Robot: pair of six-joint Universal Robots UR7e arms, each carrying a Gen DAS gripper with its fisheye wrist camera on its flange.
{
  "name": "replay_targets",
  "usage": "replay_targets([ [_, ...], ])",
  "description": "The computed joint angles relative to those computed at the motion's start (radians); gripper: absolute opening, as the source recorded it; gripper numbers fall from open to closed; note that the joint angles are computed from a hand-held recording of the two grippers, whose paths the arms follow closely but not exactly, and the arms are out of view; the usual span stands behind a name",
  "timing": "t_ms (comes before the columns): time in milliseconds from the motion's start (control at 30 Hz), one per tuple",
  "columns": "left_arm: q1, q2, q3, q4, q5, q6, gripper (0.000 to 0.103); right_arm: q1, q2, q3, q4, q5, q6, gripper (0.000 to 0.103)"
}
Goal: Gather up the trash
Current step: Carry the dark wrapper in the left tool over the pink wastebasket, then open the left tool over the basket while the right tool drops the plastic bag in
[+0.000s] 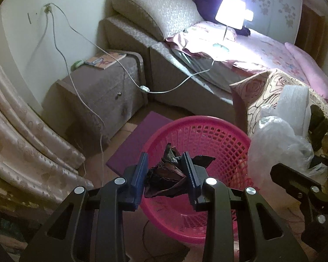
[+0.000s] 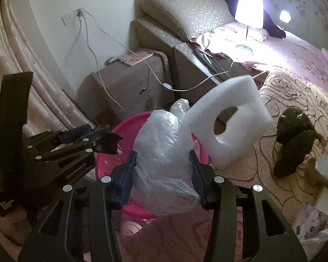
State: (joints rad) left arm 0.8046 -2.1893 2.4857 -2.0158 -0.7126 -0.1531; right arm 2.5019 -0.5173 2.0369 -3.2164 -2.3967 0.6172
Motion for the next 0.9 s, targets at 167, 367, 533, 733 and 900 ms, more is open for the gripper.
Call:
replay_targets([
  [167, 0.009, 0.005, 0.003, 0.0, -0.005, 0.0, 0.031, -0.012, 0.006, 0.014, -0.03, 0.013, 0.005, 0.046],
  [367, 0.01, 0.009, 0.001, -0.003, -0.008, -0.001, 0.031, -0.008, -0.01, 0.051, -0.06, -0.016, 0.037, 0.046],
  [533, 0.004, 0.004, 0.002, -0.001, -0.013, 0.005, 0.031, -0.002, -0.04, 0.093, -0.07, -0.073, 0.121, 0.046],
  [733, -0.01, -0.005, 0.011, 0.001, -0.015, 0.006, 0.031, 0.016, -0.078, 0.151, -0.054, -0.143, 0.248, 0.046],
  [900, -0.025, -0.011, 0.016, 0.016, -0.016, -0.001, 0.031, 0.022, -0.131, 0.212, -0.003, -0.182, 0.372, 0.046],
])
